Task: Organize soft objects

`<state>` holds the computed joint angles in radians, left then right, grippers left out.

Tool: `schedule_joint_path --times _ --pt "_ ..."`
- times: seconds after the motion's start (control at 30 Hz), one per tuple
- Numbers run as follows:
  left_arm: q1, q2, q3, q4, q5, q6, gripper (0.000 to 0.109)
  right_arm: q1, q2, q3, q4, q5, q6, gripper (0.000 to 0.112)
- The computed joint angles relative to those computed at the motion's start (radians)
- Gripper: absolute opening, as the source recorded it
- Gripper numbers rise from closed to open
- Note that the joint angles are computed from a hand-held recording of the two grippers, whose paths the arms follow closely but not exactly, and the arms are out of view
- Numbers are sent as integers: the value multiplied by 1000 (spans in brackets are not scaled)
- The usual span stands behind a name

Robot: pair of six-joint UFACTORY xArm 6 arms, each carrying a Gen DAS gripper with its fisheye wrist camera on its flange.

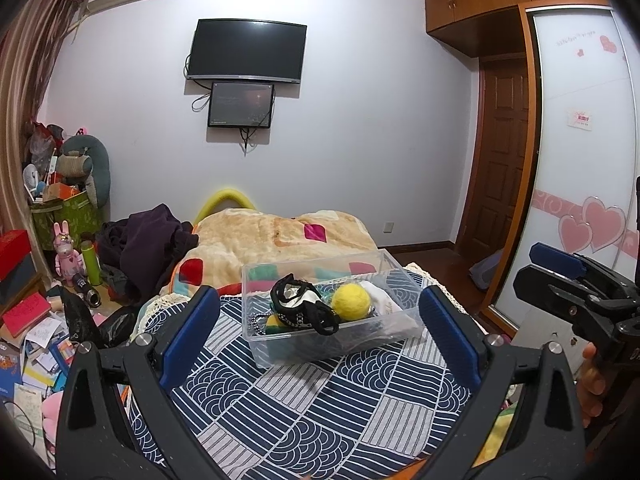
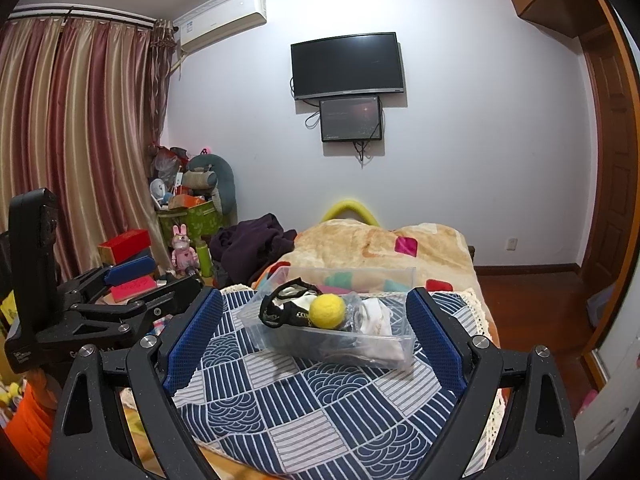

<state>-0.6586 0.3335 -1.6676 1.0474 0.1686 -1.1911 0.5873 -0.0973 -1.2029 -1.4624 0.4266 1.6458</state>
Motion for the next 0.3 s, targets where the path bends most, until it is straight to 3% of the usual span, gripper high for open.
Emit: schedule_joint_path --times 0.3 --pt "2 -2 5 -4 -7 2 101 5 12 -10 11 1 -10 92"
